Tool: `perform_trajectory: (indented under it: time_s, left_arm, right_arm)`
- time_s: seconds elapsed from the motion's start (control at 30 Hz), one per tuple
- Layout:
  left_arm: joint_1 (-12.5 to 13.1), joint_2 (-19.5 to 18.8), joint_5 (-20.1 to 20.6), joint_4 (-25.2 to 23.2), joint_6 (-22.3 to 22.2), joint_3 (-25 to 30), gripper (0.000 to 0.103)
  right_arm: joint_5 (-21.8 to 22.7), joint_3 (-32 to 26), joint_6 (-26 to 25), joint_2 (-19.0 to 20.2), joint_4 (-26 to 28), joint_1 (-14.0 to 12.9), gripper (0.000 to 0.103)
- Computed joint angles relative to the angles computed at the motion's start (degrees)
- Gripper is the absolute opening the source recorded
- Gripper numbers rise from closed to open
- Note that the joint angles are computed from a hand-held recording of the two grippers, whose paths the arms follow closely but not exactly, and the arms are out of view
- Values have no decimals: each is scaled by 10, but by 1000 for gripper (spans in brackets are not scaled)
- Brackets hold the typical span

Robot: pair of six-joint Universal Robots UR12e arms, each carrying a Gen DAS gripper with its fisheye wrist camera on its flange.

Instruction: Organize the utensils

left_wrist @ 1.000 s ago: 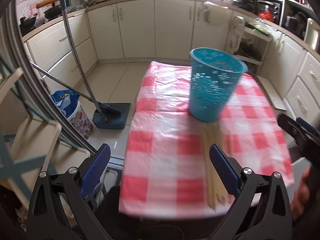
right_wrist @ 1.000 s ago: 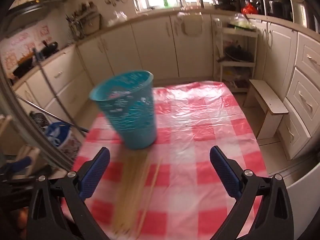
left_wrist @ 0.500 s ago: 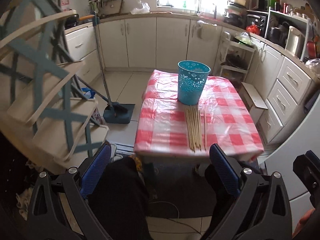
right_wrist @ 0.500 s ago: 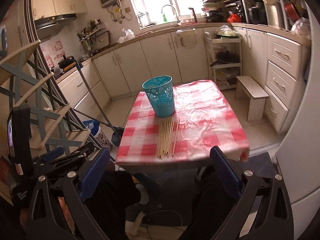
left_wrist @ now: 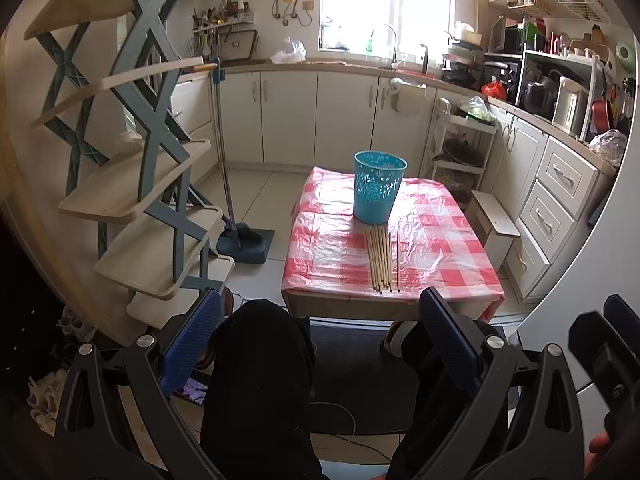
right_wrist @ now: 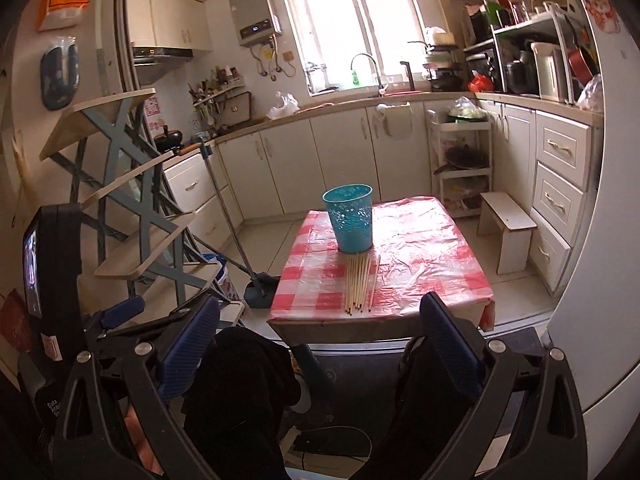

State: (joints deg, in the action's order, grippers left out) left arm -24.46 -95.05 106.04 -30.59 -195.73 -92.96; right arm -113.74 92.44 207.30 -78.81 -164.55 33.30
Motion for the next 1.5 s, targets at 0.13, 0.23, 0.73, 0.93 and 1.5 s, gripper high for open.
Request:
perform_trajectory:
  time_s: [0.13, 0.23, 0.73, 0.93, 1.5]
  left_arm:
    - [1, -2, -4, 1, 0, 4, 95]
    - [1, -1, -7, -1, 2, 3, 95]
    - [-1, -1, -4, 1, -2, 4, 95]
    - [-2, -2, -2, 1, -2, 4, 95]
    - [-4, -1, -1, 5, -3, 2, 95]
  right_arm:
    - [-11, 3, -7, -1, -14, 6, 96]
    - [-11, 8, -10, -2, -19, 8, 96]
    - [-12, 6, -15, -6, -16, 13, 96]
    - [-13, 6, -15, -7, -15, 13, 96]
    - [-13, 6, -17, -7, -16, 13, 96]
